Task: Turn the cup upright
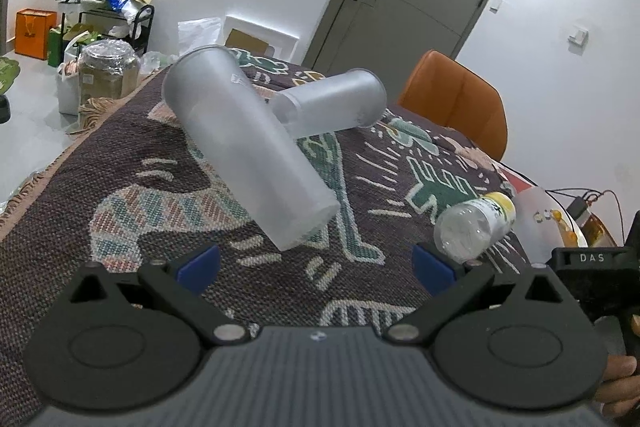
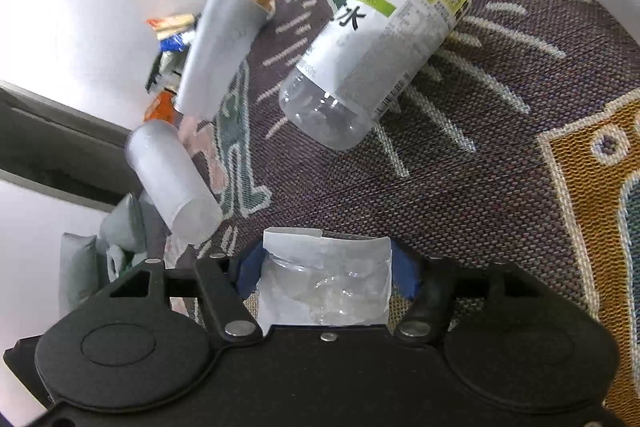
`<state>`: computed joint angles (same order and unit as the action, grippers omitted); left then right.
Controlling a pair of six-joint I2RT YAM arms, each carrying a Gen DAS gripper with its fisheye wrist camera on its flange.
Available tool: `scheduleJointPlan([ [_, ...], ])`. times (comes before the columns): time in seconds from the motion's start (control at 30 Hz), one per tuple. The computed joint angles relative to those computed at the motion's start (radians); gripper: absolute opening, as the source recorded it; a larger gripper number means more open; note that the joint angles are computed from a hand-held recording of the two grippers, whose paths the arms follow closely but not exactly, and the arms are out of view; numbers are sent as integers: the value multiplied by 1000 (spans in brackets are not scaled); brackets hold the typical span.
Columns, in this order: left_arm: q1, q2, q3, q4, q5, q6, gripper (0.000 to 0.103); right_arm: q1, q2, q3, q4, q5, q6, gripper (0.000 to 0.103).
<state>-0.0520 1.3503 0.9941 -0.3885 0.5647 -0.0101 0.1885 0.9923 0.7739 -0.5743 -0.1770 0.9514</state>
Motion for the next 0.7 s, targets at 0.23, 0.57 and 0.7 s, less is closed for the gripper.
scheduleJointPlan([
  [0.23, -31, -39, -8, -29, -10, 36, 101, 166, -152, -78, 57, 297, 7, 62],
  [0.57, -85, -111, -30, -34, -29, 50, 101, 360, -243, -118, 49, 645, -23, 62],
  [0.7, -92, -132, -41, -42, -29, 55, 101, 465, -225, -126, 76, 811, -61, 62],
])
